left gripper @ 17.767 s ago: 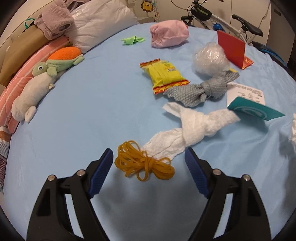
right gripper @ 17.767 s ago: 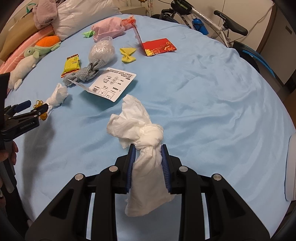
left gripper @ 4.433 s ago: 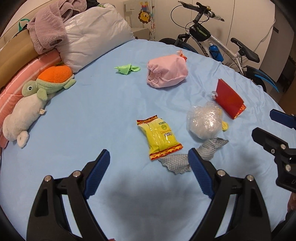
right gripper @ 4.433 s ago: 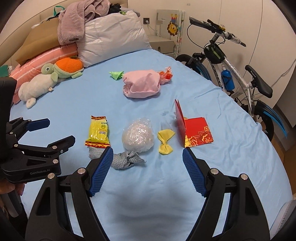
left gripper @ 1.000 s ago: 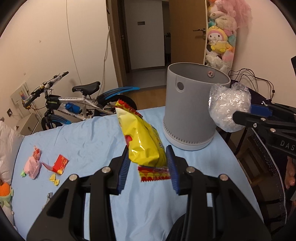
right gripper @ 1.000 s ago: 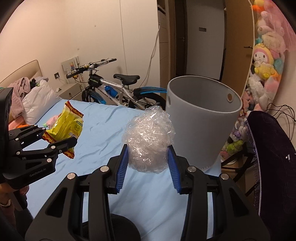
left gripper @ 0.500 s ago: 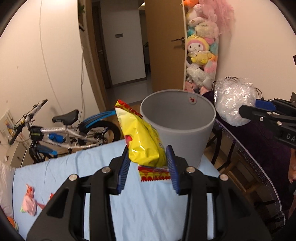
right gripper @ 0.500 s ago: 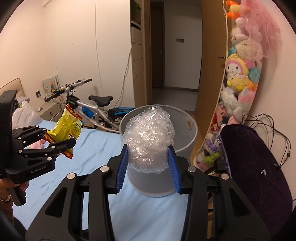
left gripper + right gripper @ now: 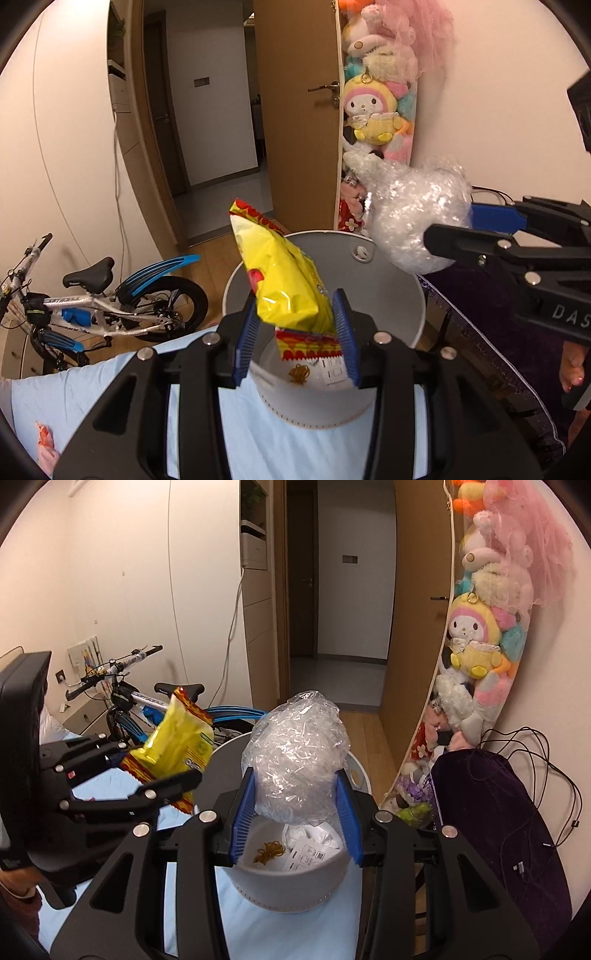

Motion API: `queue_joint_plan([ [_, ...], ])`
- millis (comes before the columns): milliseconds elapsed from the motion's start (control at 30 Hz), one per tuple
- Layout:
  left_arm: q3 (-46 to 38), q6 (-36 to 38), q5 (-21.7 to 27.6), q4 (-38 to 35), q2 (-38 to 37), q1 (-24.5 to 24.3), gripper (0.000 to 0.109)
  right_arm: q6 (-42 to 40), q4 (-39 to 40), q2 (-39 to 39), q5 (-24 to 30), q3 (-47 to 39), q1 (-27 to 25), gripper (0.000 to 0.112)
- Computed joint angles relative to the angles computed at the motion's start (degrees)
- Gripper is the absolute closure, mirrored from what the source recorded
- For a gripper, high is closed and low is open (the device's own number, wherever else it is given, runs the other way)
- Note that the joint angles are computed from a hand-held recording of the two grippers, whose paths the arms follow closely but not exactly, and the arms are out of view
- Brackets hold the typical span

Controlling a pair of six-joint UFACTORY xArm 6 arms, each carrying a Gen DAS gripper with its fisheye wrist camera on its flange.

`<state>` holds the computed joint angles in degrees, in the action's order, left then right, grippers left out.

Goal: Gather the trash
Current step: 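Carry the wrapper and plastic bag to the grey bin and release them, then move both open tools back over the bed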

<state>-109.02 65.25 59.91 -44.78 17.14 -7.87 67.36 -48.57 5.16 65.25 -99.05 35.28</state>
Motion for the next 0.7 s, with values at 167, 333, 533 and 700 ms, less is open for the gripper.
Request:
queue_joint_plan([
  [167,-5.15,-2.64,1.72,-0.03,4.34,-0.53,0.031,-0.78,1.42,2.05,-1.85,-2.24,-3.11,0.047],
  [333,-4.48,-1.37,0.26,0.57,4.25,-0.75,0.031,-1.80,2.21,3.61,-1.57,-4.11,-3.85,0.047],
  [533,-1.45,-1.36,-0.58,0.86,2.29,1.33,0.031,-0.91,1.06,3.49,-0.55,-3.72,-1.24,0.047],
  [700,3.13,-0.24,-1.48,0.03,-1.11,5.09,0.031,-1.38,0.67,5.22,0.59,-5.71,2.48,0.047],
])
